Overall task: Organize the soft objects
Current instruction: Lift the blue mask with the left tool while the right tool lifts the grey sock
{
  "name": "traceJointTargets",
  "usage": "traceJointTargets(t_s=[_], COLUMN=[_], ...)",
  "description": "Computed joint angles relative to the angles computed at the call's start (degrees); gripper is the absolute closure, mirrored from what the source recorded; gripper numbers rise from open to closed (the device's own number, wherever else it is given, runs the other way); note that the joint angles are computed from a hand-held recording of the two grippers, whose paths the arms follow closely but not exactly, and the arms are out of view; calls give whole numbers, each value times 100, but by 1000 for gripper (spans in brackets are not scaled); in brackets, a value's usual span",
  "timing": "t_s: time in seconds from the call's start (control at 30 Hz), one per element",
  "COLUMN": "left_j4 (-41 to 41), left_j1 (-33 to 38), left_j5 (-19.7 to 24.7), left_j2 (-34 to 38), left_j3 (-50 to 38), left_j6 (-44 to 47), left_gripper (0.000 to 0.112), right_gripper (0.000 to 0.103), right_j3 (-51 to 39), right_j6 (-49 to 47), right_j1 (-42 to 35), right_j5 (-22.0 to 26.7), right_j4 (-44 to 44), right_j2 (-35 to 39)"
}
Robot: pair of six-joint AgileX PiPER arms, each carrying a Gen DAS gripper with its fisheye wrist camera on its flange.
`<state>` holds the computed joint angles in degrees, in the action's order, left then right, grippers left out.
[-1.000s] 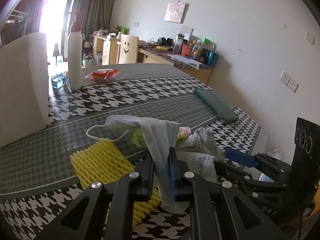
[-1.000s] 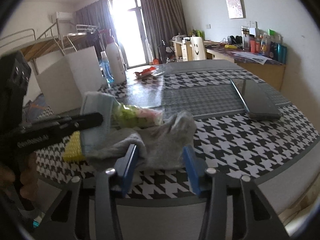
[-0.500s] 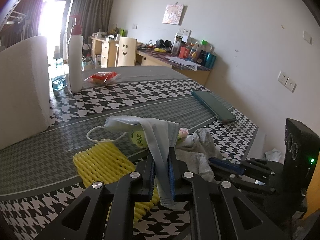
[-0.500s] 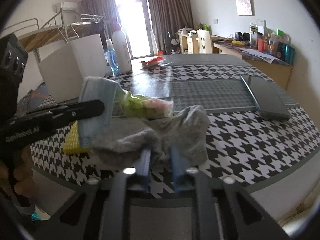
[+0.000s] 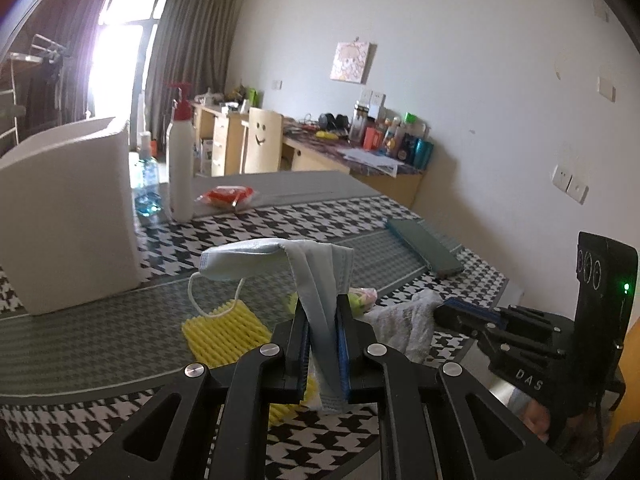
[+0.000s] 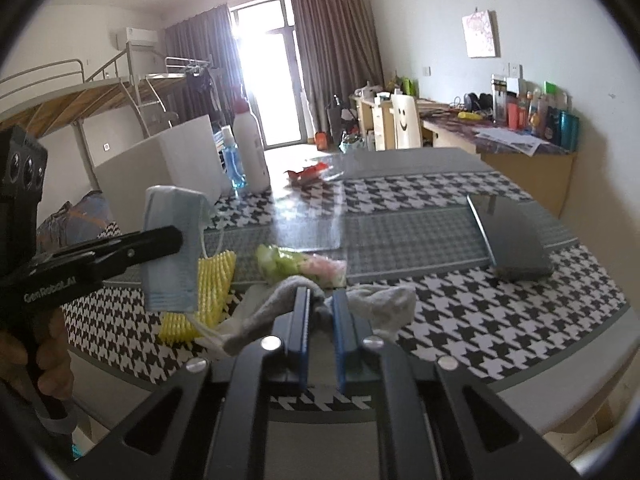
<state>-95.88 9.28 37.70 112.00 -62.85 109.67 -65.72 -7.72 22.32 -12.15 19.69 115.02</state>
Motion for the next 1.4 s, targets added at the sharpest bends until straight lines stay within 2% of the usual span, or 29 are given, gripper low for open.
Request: traceJointTargets(t_s=[0.2, 0.47, 0.83, 0.9, 1.0, 1.13, 1.4], left_j4=[-196, -176, -83, -25, 150, 134, 228], left_j1=[216, 260, 258, 258, 268, 263, 242], left_j5=[138, 189, 263, 258, 271, 350, 239], left_j2=[-306, -517, -702, -616, -518, -668, -890], left_j3=[278, 233, 174, 141, 12, -81, -197], left_j6=[308, 275, 174, 78, -137, -119, -257], left_gripper=[100, 100, 100, 105, 108, 109, 109], right_gripper=[90, 90, 90, 90, 90, 90, 90], right_j3=[-49, -90, 31, 98, 76, 21, -47], right_j6=[-765, -1265, -1142, -1031, -1047, -1062, -1172], right_j1=[93, 218, 247, 251, 250, 246, 239], right_j5=[-54, -172, -270, -305, -303, -256, -248], right_j4=[786, 1202, 1066, 951, 993, 1014, 1110], right_j2=[-150, -271, -409, -437, -393, -382, -516])
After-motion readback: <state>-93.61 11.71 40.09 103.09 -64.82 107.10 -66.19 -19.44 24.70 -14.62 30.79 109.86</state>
